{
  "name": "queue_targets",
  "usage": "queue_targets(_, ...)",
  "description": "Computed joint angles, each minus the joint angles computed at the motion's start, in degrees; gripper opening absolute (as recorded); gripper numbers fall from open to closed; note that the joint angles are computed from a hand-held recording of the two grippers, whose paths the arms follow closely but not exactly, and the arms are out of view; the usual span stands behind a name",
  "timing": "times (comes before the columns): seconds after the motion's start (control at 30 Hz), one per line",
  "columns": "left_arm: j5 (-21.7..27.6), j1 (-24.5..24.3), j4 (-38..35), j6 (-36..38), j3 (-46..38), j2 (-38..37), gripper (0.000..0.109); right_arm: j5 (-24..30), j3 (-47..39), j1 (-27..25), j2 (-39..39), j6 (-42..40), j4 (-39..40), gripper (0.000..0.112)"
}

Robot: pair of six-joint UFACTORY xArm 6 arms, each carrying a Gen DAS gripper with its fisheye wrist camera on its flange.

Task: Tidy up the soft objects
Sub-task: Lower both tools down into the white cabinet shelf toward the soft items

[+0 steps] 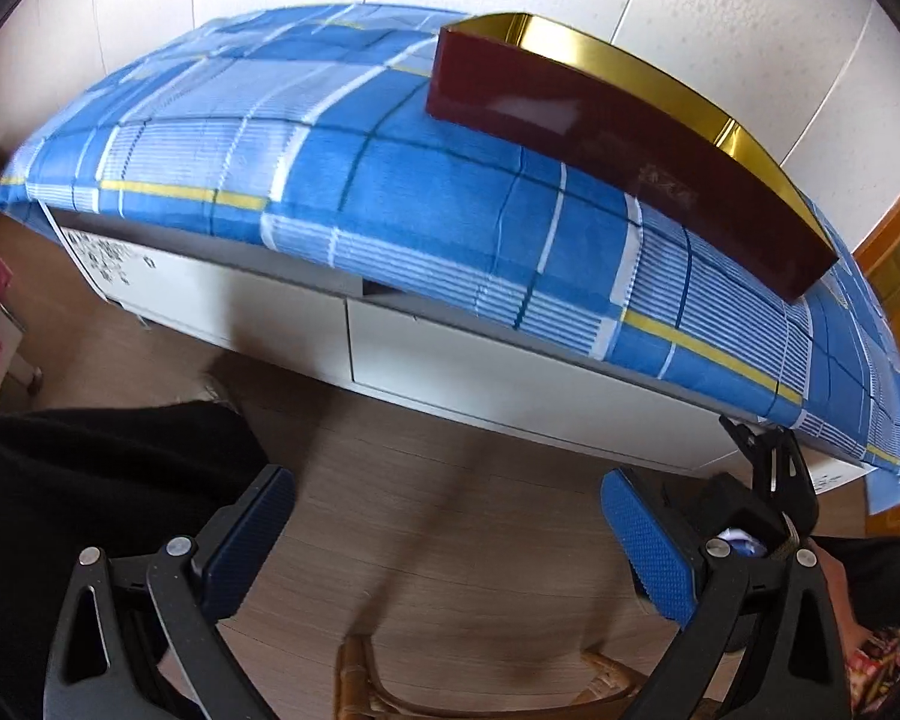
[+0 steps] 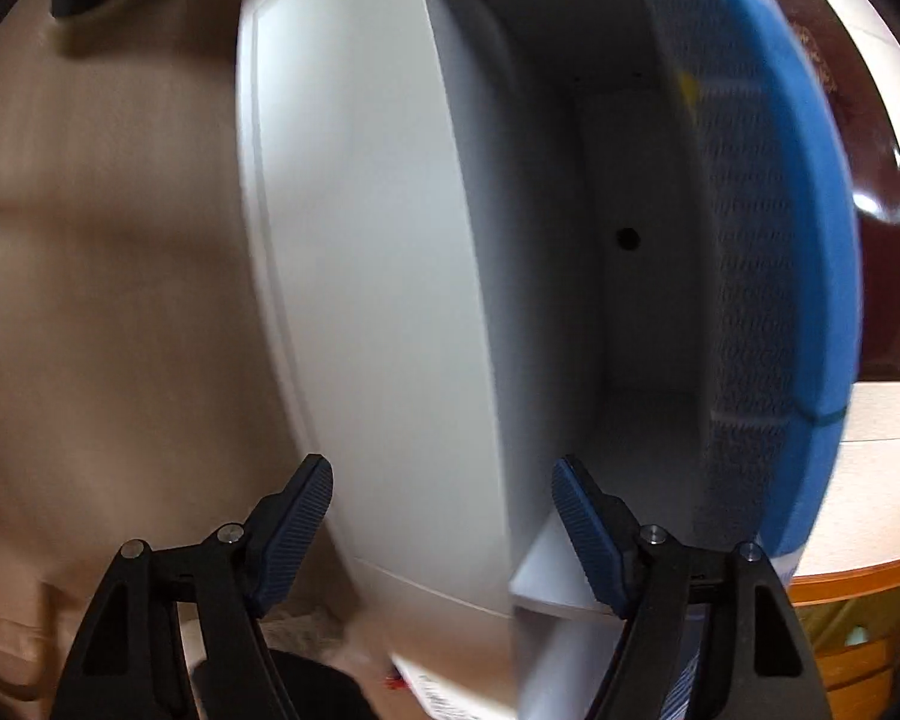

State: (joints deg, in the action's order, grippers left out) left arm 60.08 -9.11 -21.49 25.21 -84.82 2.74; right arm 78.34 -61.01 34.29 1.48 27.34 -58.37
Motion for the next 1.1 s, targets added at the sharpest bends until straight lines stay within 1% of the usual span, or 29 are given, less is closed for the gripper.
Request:
queue_targets(0.07,2.69,-0.15,0.73,-0.99,-1.67,1.40,0.103,-0.72,0.61,-1.41,0.10,-0.25,-0.04,0.076)
queue_targets(0.13,4.08,-0.44,2.20,-2.83,-2.77,2.60,0.103,-1.98,1.75,-2.93,0.36,-0.56,-1.38,0.076)
queue_targets(0.2,3.48,-0.67,2.90,-2.81,-2.25,2.77,0.102,-1.91,1.57,-3.82,1.12,-1.28,-2.46,0.076)
queue_targets(0.27,1.62,-1.07,3.89,-2.36,-0.71,2.14,0.102,-3.45,1.70,-5.54,1.34,-1.69,-1.91,0.075)
queue_targets(0.3,0.78,-1.21,3.61,-1.45,0.14,1.71,0.102,-4.28,1.60,-6.57,1.58,-1.95,-1.34,0.070)
queue_targets(0.33,0.03,-1.36,3.38,-0.61,0.90,1.33,0.102,-4.98,1.54,-7.27,1.63,-2.43,-0.92,0.061)
queue_targets(0.37,-0.39,-1.41,3.17,0.12,1.39,1.13,0.102,-5.71,1.40,-8.04,1.74,-3.40,0.11,0.057)
queue_targets(0.47,0.98,-1.93,3.25,1.71,1.23,1.27,0.102,-6.03,0.18,-9.75,2.28,-6.61,0.75,0.056)
queue_targets(0.53,1.33,-2.72,4.96,1.94,1.09,1.49,0.102,-6.44,-0.03,-10.08,2.72,-8.21,-0.07,0.056)
queue_targets(0.6,0.14,-3.91,7.25,1.80,2.07,0.43,0.102,-7.64,2.31,-10.25,1.71,-8.80,-1.93,0.056)
queue_targets(0.67,-0.90,-4.52,7.96,2.49,2.30,0.29,0.102,-8.34,2.98,-10.36,1.14,-10.06,-2.60,0.056)
queue_targets(0.77,-4.61,-5.64,9.85,5.24,3.65,-0.12,0.102,-9.51,4.06,-9.83,0.36,-12.38,-3.38,0.056)
queue_targets(0.83,-6.89,-6.19,10.60,7.64,4.54,-0.47,0.101,-11.75,7.58,-10.66,-1.60,-12.67,-4.22,0.056)
queue_targets(0.87,-7.93,-6.35,10.73,8.58,4.90,-0.57,0.101,-12.31,7.46,-10.98,-1.94,-13.23,-3.28,0.056)
queue_targets(0.9,-9.16,-6.49,10.87,9.37,5.42,-0.80,0.101,-11.80,7.71,-10.43,-3.05,-13.46,-1.98,0.056)
queue_targets(0.93,-10.18,-6.62,11.13,9.76,5.87,-1.02,0.101,-12.64,8.39,-11.18,-3.74,-13.57,-1.58,0.056)
queue_targets(1.03,-11.34,-6.78,11.56,10.52,5.94,-1.03,0.098,-12.66,8.38,-11.18,-4.34,-14.28,-0.26,0.056)
queue_targets(1.1,-11.51,-6.85,11.63,11.29,5.15,-0.17,0.094,-12.36,8.66,-10.56,-4.87,-14.30,0.66,0.056)
